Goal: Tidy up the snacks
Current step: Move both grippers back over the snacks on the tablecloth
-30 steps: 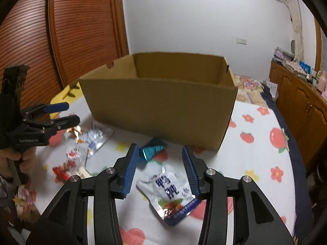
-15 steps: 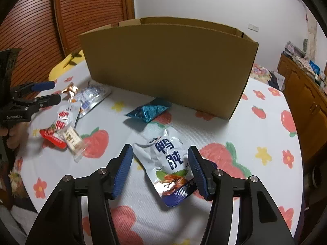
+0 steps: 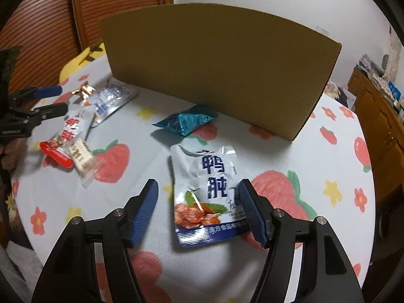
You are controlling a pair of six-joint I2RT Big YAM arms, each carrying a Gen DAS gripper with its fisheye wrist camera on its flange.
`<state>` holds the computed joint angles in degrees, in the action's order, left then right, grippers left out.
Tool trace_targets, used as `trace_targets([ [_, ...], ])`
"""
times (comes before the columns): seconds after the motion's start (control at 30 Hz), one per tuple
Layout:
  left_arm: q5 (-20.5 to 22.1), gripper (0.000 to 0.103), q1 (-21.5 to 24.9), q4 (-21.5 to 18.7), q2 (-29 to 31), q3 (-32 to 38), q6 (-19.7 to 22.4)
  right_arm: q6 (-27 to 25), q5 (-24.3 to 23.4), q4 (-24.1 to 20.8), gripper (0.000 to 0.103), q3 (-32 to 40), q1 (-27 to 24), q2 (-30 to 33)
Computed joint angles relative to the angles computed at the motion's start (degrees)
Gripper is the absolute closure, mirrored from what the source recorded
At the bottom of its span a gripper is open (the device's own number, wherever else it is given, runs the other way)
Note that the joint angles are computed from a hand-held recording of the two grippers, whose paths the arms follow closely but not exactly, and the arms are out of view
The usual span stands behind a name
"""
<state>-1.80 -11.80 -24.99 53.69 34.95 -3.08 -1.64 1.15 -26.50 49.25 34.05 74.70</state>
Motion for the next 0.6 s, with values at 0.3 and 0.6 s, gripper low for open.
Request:
trace_targets([
  [0.3,2.21,0.018,1.78,-0.32,0.52,0.21,-1.09,0.79,-1.69,0.73,0.047,-0.45,-1.58,-0.17],
  [0.6,2.88,0.018,2.21,-0.57,0.91,0.44,-1.18,0.27,-0.45,0.84,0.054,-0.8,-0.87,-0.8],
])
